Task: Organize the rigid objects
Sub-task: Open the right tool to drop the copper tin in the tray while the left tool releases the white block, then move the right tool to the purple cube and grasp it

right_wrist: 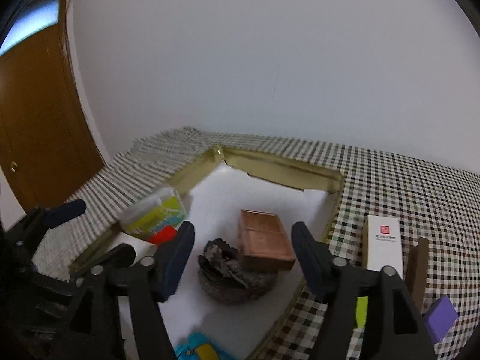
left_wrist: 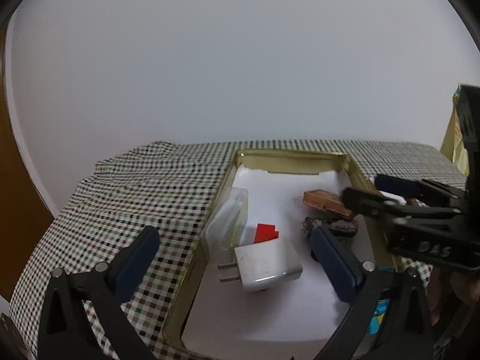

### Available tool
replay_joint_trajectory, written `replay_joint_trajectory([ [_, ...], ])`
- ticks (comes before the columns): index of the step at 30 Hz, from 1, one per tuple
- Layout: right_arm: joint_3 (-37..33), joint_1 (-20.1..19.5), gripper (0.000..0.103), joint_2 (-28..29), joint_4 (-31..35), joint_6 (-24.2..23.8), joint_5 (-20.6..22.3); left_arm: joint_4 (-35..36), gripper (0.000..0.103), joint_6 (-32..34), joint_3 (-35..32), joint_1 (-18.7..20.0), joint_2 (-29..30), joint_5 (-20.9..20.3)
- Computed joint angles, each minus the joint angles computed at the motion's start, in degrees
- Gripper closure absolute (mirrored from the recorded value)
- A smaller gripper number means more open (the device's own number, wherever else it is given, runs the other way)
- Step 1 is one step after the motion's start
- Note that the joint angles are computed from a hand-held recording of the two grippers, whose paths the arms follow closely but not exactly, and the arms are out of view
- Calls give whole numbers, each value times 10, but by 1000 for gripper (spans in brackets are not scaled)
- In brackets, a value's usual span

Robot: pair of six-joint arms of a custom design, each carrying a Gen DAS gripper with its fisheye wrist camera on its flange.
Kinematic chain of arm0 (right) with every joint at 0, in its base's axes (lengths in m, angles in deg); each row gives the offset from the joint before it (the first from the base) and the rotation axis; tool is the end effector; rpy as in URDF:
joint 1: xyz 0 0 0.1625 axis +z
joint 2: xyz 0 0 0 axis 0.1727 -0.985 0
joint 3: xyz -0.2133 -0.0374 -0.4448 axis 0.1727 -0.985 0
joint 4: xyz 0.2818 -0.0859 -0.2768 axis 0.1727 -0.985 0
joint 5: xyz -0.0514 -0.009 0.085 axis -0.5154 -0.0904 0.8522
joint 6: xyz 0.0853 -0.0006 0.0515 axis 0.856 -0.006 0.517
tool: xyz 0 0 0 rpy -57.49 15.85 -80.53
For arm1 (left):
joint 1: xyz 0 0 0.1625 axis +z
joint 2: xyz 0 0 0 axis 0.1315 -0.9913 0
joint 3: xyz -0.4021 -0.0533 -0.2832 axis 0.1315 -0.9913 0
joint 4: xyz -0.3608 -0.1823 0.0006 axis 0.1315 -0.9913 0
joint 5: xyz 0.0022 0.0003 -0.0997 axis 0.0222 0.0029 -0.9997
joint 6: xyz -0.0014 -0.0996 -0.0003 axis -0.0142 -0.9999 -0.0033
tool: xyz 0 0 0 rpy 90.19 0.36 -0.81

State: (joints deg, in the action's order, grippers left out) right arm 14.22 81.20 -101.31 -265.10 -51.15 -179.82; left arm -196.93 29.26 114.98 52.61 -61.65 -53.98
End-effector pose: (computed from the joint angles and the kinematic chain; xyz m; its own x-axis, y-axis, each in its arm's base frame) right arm 0.1341 -0.7937 0.2003 -0.7735 -0.3136 0.5507 -0.6191 0.5595 -0.5510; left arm -0.2158 -0.7841 0.1146 -0.6522 0.1354 -0.7459 0.6846 0.5276 -0.5029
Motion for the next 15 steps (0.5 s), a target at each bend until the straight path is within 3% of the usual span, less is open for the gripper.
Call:
replay_joint_trajectory([
  [4,49,-12,32,-36,-44,-4,20,-17,0,-3,16,-9,-2,-25],
  [7,74,-26,29,-57,-84,-1,10,-20,0,-5,19,-20,7,-39],
  [15,107,-70,27,-97,-141,66,-21,10,0,-26,-1,-36,50,-61],
])
